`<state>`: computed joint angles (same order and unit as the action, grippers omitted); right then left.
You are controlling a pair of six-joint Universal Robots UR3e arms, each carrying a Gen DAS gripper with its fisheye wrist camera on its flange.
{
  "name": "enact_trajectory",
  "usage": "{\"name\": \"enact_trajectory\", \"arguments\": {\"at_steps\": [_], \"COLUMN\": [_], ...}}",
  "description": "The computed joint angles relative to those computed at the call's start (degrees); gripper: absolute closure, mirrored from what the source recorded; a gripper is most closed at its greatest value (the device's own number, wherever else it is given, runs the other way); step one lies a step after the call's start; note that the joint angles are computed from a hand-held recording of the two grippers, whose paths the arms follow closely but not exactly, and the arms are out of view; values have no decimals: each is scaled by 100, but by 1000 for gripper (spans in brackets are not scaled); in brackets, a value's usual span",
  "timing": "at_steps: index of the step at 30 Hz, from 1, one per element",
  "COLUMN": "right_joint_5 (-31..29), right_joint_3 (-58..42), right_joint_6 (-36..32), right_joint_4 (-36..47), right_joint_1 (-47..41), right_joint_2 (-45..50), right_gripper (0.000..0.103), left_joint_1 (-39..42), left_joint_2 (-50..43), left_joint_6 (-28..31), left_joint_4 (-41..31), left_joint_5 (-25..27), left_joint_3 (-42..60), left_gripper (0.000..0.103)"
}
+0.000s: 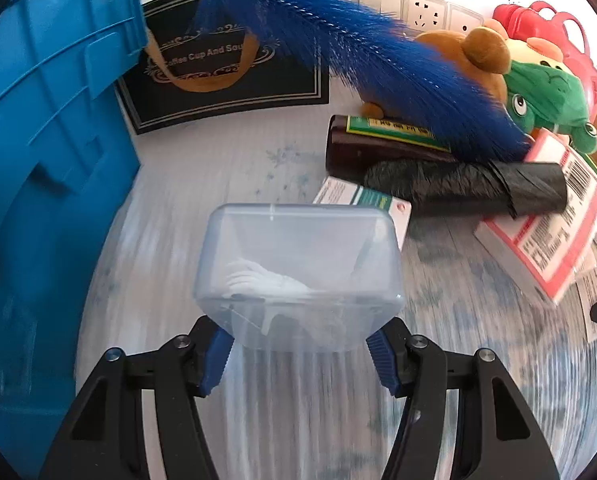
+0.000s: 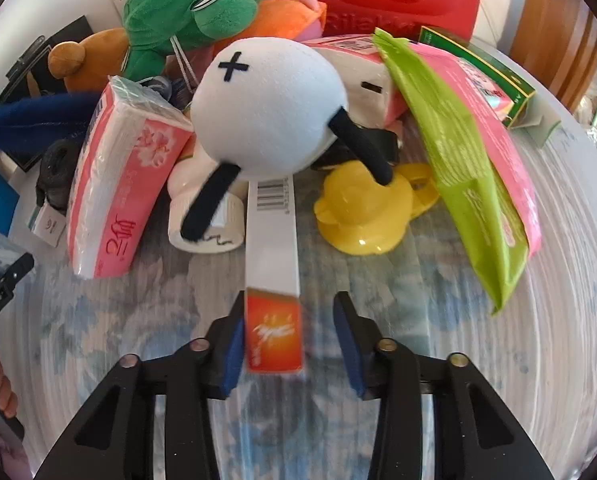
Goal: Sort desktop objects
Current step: 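Grasp the clear plastic box with the left gripper while the right grasps the white-orange box, then lift the clear box and white-orange box and carry them over the crate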
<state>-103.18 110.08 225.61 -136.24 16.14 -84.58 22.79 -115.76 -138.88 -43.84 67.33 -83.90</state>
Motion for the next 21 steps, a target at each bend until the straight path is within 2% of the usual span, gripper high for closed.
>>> {"name": "enact_trajectory", "arguments": {"at_steps": [2,13,15,18,20,21], "right_joint_5": [-9,-149,-11,116,55,36], "right_joint_3": [142,661,851,1196,1140,1255], "right_joint_6": [29,361,462,502,782,830], "right_joint_4": [-28,244,332,261,310,177], "right_joint_1": [66,713,800,811,980,972], "right_joint_2": [-151,-930,-1142,-1346,-1309,-1372], "right_gripper": [78,79,79,72,55,52], "left_joint_1": [82,825,973,1134,1175,1213], "left_joint_2": [153,1299,1539,1723,1749,1796], "left_joint_6": [22,619,817,980,1016,1051], "left_joint_4": [-2,-460,-559,-645,-622,-598], "left_joint_5": [11,-129,-127,-96,-39,-8], "left_joint_3": [-183,-1298,-1550,-1817,-1917,-2009], "left_gripper": [44,44,44,44,44,44]}}
